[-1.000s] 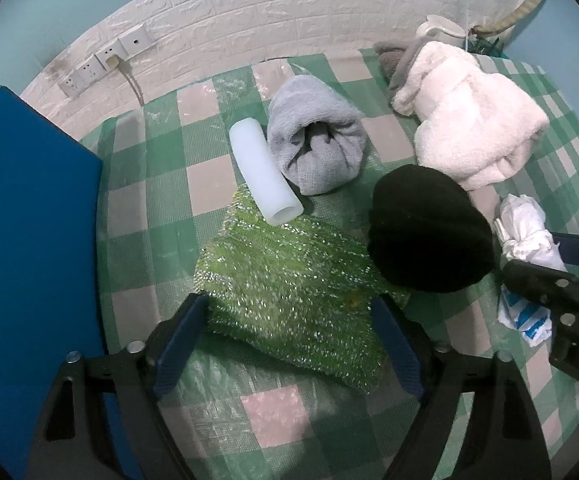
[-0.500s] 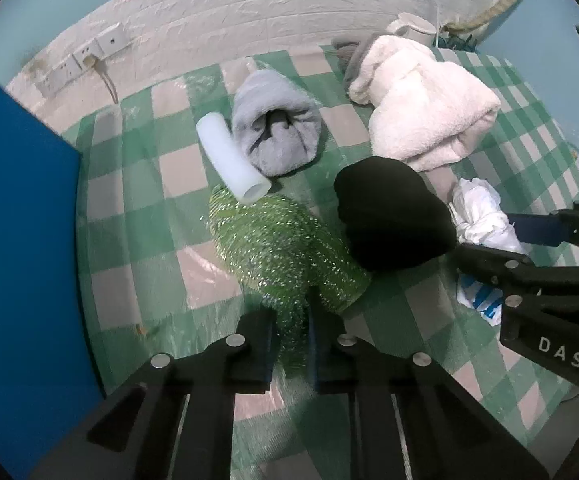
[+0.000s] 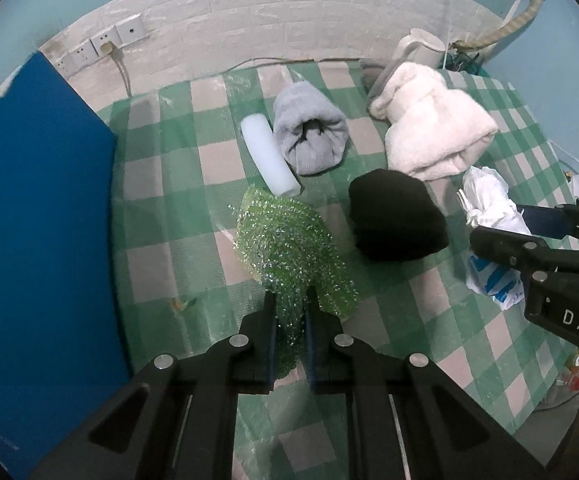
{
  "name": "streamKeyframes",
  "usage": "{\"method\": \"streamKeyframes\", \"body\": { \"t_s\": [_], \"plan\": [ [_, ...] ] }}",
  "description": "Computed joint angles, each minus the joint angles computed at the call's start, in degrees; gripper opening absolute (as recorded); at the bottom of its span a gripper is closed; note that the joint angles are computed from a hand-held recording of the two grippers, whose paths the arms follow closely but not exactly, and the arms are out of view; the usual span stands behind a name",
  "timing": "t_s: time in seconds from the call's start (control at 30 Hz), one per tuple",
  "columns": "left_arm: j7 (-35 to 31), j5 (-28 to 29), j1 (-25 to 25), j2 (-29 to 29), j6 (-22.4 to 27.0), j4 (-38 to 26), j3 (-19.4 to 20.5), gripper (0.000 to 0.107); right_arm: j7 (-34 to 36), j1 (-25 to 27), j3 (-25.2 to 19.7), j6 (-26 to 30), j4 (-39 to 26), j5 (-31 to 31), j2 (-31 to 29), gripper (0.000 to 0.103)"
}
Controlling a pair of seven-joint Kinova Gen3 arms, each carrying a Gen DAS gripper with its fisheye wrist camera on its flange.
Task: Organize soft objects
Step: 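Grasp the green mesh pad with the left gripper while the right holds the bag, then lift the green pad and plastic bag with both grippers toward the box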
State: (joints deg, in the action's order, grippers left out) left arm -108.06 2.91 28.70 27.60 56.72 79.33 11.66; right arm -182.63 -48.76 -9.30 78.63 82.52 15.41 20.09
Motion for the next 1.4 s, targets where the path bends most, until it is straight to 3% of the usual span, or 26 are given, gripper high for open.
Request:
{"method": "streamKeyframes", "body": {
  "t_s": [0.6,0.77,1.4],
  "plan": [
    [-0.8,-0.8,-0.8,-3.9,-1.0,-0.2,-0.6,0.011,1.0,-2.4,0.0,5.5,-6.7,4.0,-0.5,0.040],
    [-0.1,-2.8,-0.7,-5.5,-1.7,-0.1,-1.0,0.011,2.0,-3.3,0.3,8.1,-10.1,5.4,0.2,0.040],
    [-3.4,1.6,-6.6,-10.1,1.0,-2.5,-1.0,0.011,10.3,-7.2,3.3,15.4,-25.9,9.4,5.7,0.040]
  ]
}}
